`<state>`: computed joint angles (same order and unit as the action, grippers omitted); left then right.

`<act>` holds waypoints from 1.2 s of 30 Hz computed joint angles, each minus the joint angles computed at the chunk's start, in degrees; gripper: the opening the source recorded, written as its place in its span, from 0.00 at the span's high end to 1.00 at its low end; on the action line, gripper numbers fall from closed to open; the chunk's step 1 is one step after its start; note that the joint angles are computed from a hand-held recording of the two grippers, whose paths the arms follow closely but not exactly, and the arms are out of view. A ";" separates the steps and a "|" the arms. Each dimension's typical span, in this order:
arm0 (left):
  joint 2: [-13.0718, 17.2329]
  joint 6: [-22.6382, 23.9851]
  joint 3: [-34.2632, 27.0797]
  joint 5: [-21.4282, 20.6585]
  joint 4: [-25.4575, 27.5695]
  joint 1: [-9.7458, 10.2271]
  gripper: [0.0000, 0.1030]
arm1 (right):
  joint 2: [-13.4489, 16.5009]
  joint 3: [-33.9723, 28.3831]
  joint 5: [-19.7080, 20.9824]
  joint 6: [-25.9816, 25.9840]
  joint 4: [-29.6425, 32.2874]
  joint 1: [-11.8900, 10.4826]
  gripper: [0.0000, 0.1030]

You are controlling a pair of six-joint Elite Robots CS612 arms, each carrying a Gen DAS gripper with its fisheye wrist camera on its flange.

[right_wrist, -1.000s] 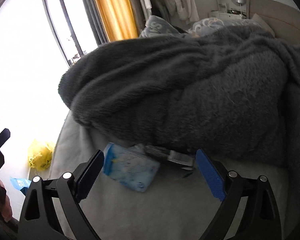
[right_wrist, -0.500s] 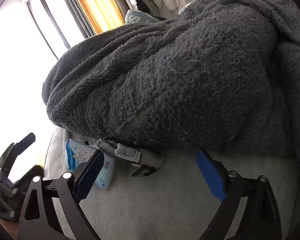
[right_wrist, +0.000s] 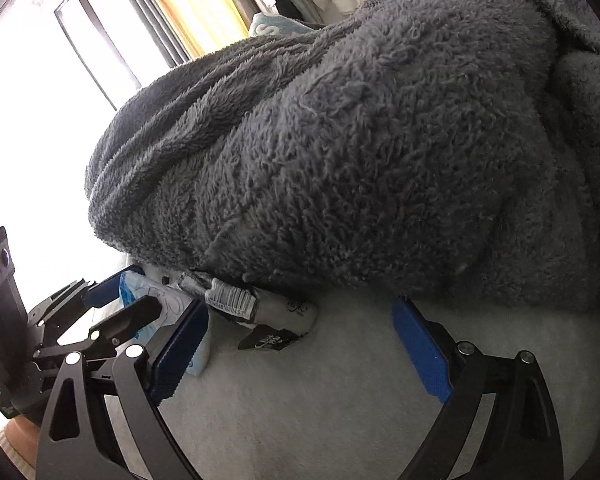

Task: Collect trash
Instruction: 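Grasp the blue wipes pack with the left tool while right grasps the black snack bag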

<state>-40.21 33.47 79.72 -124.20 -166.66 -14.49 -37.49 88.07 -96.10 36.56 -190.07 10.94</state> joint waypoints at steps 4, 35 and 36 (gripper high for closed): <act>-0.08 0.26 -0.19 -0.84 1.78 0.11 0.67 | 0.10 -0.46 -0.78 -0.54 -0.82 0.43 0.09; 0.04 -4.49 -2.34 -3.38 -4.39 5.22 0.87 | 5.66 -15.80 -5.95 -5.03 20.84 4.91 0.34; 0.18 -4.74 -2.64 -3.25 -4.45 5.37 0.87 | 5.39 -15.42 -6.08 -5.02 20.81 4.81 0.35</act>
